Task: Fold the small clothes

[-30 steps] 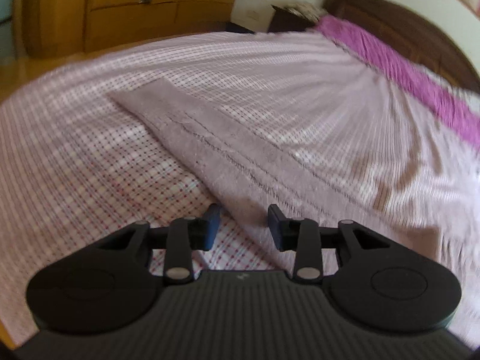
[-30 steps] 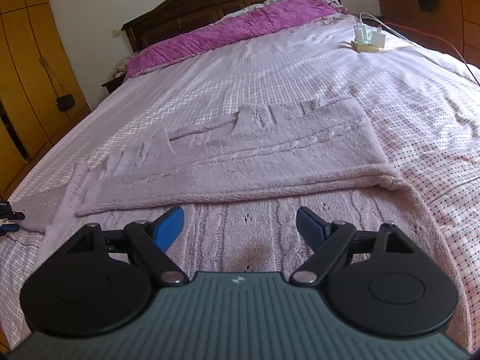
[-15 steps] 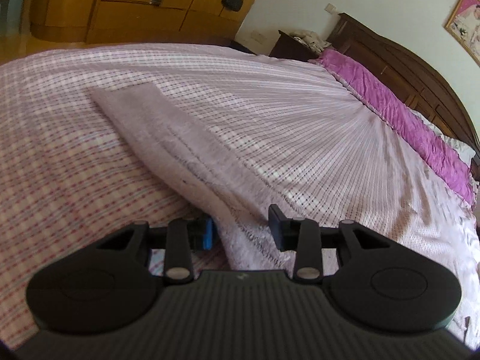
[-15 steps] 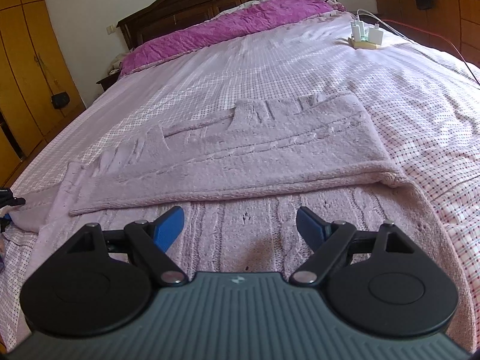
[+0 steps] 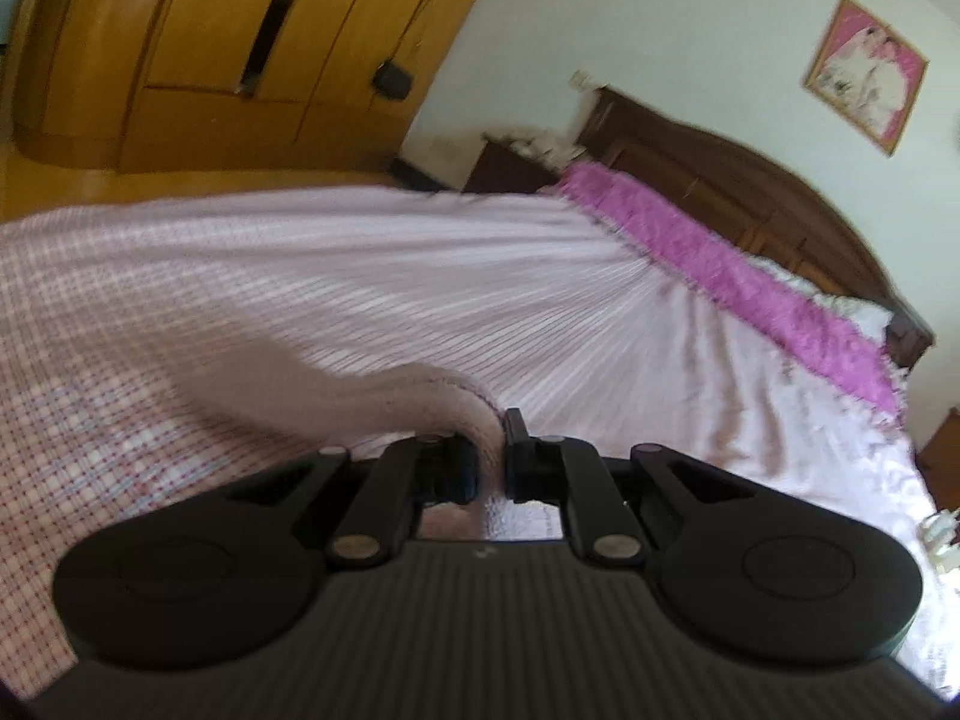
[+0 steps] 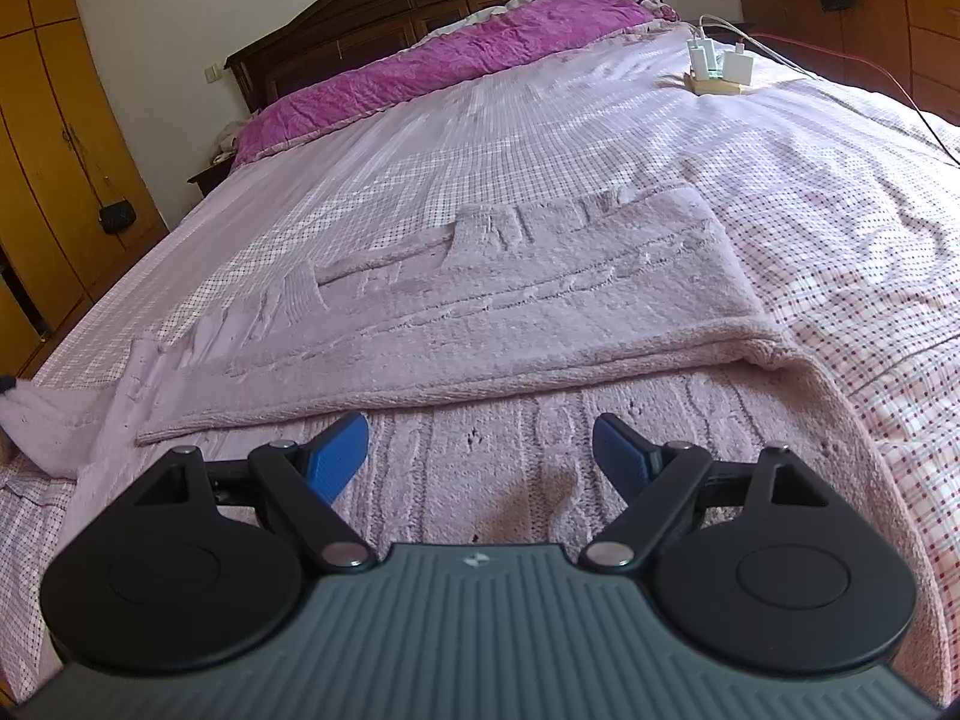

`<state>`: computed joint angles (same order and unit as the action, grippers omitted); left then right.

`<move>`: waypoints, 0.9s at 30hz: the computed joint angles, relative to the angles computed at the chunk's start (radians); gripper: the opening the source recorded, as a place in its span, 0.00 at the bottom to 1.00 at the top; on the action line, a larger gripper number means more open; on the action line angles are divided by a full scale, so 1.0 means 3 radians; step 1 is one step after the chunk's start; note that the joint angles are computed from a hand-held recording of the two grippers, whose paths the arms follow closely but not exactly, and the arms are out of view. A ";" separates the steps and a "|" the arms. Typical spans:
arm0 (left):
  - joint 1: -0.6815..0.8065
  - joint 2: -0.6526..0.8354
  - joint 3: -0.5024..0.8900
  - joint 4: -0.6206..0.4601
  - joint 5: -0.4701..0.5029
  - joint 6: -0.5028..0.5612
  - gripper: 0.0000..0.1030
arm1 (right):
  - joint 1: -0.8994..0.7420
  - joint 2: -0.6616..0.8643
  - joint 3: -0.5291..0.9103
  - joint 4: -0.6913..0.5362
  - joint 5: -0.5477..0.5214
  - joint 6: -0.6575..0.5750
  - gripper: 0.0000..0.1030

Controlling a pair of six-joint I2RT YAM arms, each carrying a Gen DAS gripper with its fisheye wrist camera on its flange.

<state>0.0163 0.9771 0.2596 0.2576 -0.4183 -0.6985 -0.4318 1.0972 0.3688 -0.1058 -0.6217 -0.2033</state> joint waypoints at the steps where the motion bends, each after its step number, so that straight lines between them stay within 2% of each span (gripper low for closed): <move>1: -0.0099 -0.0092 0.0028 -0.0083 -0.0068 -0.0021 0.10 | -0.0010 0.0005 0.0001 0.0000 -0.0011 -0.0016 0.84; 4: -0.0430 -0.0296 0.0108 -0.0227 -0.0243 -0.0087 0.10 | -0.0059 0.0020 0.0011 0.0004 -0.0045 -0.0062 0.84; 8: -0.1063 -0.0309 0.0293 -0.0358 -0.0686 -0.0149 0.10 | -0.0149 0.0033 0.0021 -0.0005 -0.0115 -0.0094 0.84; 17: -0.2052 0.0505 0.0788 0.0091 -0.1237 -0.0049 0.10 | -0.0371 0.0155 0.0108 -0.0049 -0.0317 -0.0188 0.84; 20: -0.2194 0.0849 0.1025 0.0226 -0.1270 -0.0029 0.10 | -0.0450 0.0183 0.0125 -0.0070 -0.0385 -0.0215 0.84; 27: -0.2424 0.1616 0.1464 0.0454 -0.1075 -0.0078 0.10 | -0.0700 0.0260 0.0181 -0.0159 -0.0562 -0.0337 0.84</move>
